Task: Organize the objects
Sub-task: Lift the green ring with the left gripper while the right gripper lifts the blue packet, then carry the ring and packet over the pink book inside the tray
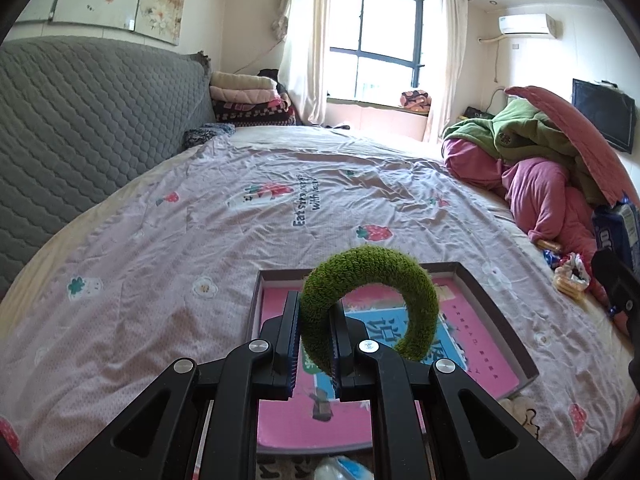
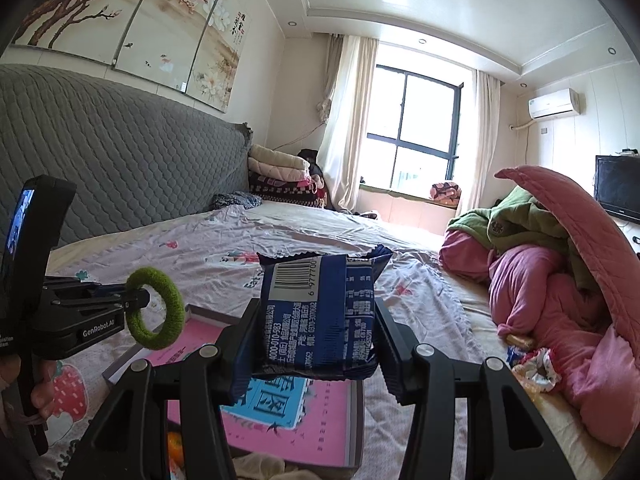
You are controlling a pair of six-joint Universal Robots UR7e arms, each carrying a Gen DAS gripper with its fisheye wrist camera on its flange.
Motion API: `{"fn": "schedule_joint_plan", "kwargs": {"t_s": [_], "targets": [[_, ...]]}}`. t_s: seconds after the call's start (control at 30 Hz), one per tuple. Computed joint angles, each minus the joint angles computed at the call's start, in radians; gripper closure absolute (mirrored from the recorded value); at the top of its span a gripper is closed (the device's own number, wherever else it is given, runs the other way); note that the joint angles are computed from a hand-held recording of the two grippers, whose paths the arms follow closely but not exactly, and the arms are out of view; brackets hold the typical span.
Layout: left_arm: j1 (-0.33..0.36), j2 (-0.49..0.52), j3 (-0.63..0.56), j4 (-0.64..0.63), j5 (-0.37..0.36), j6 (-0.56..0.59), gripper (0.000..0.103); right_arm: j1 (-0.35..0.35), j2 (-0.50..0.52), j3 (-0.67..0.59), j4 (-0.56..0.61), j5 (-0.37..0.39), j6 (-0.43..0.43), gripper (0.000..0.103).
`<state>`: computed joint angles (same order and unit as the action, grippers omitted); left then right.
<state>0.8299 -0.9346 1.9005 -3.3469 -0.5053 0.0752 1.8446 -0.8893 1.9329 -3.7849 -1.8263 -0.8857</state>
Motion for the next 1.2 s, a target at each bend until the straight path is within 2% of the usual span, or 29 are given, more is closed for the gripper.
{"fn": "schedule_joint_plan", "kwargs": {"t_s": [0.23, 0.53, 0.63, 0.73, 0.9, 1.03, 1.2], "targets": [[0.029, 0.018, -0.043, 0.041, -0.021, -0.006, 0.09, -0.005, 0.024, -0.061, 0.065, -0.004, -0.001, 0.051], [0.064, 0.047, -0.098, 0.117, -0.03, -0.029, 0.09, -0.026, 0.055, -0.154, 0.226, -0.034, 0.04, 0.051], [0.081, 0.048, -0.113, 0.176, -0.054, -0.061, 0.09, -0.035, 0.068, -0.182, 0.284, -0.058, 0.048, 0.051], [0.104, 0.044, -0.126, 0.241, -0.109, -0.105, 0.09, -0.048, 0.075, -0.211, 0.373, -0.073, 0.085, 0.051], [0.146, 0.054, -0.169, 0.369, -0.162, -0.204, 0.09, -0.069, 0.093, -0.261, 0.513, -0.104, 0.156, 0.051], [0.167, 0.05, -0.185, 0.463, -0.189, -0.267, 0.09, -0.085, 0.105, -0.296, 0.623, -0.122, 0.203, 0.051], [0.184, 0.05, -0.197, 0.521, -0.219, -0.304, 0.09, -0.096, 0.112, -0.307, 0.707, -0.147, 0.236, 0.051]]}}
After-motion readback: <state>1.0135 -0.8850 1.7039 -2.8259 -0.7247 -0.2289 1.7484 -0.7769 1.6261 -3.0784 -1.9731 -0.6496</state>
